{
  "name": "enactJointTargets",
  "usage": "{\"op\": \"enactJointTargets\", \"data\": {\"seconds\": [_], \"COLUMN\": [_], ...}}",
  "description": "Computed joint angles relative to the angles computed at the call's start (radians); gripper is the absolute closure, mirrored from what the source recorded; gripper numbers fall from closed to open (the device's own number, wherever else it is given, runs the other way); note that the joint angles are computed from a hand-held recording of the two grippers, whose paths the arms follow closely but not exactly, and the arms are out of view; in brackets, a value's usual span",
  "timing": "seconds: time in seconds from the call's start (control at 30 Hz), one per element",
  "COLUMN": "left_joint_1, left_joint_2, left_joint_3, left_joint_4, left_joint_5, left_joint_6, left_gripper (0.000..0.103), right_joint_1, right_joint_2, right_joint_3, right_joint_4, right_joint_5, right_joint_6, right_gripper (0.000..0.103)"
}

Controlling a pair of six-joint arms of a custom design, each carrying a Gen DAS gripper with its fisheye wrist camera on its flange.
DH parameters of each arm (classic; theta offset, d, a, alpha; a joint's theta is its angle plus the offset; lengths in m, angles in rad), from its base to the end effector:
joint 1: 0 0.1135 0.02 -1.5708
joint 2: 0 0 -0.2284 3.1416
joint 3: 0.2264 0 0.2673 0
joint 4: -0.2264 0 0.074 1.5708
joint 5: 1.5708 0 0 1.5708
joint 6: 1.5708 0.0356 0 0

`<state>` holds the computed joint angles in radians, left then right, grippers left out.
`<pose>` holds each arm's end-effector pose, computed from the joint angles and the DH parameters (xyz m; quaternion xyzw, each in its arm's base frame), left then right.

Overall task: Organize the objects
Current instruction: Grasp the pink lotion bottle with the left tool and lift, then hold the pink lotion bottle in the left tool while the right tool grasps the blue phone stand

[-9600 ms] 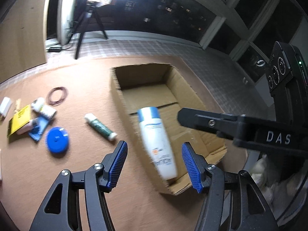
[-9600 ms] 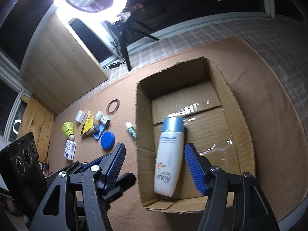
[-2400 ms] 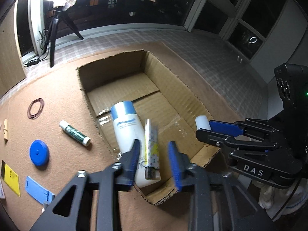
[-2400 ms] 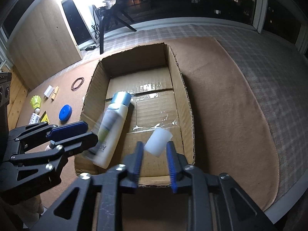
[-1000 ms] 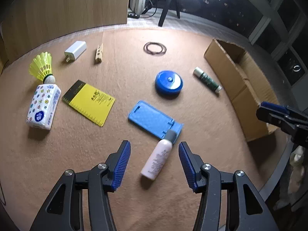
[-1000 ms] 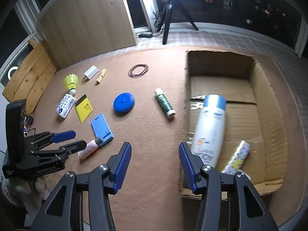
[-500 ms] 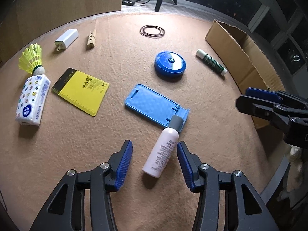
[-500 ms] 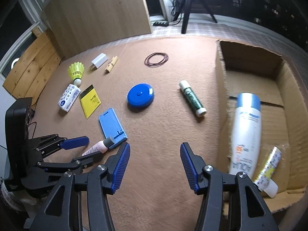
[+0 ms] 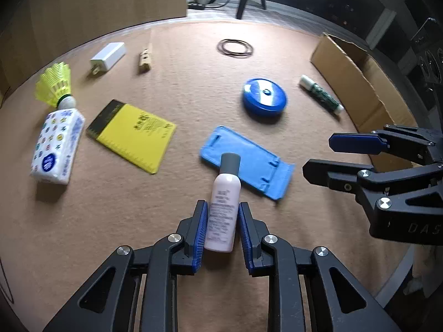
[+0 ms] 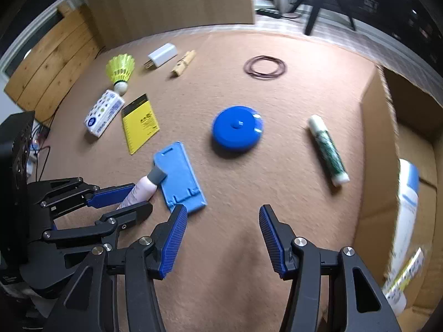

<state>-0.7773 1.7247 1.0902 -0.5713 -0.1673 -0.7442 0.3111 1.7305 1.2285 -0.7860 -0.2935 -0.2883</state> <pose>0.2460 -0.2338 0.1312 0.0011 0.9801 -0.0652 0.1876 0.3240 0.1150 0.1625 -0.3088 0.9296 0.1463 0.1378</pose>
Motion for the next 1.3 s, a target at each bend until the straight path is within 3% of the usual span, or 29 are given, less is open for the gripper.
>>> {"op": "enactJointTargets", "data": {"seconds": [0.5, 0.73, 0.93, 1.3], "left_joint_1": [0.068, 0.084, 0.084, 0.065], "left_joint_2": [-0.201, -0.229, -0.218, -0.209], "left_joint_3": [-0.207, -0.239, -0.233, -0.211], "left_joint_4": [0.002, 0.021, 0.035, 0.04], "left_joint_5": [-0.012, -0.005, -0.001, 0.001], "left_joint_6": [-0.062, -0.075, -0.077, -0.09], "left_gripper": [0.082, 0.082, 0.082, 0.082], "right_joint_1": [0.179, 0.208, 0.202, 0.138], "right_joint_2": [0.137, 0.149, 0.137, 0.064], "right_joint_3": [0.109, 0.12, 0.111, 0.037], "right_joint_4": [0.017, 0.025, 0.027, 0.033], "right_joint_5": [0.143, 0.194, 0.195, 0.138], "right_joint_6": [-0.04, -0.045, -0.046, -0.034], "right_gripper": [0.051, 0.052, 0.068, 0.069]}}
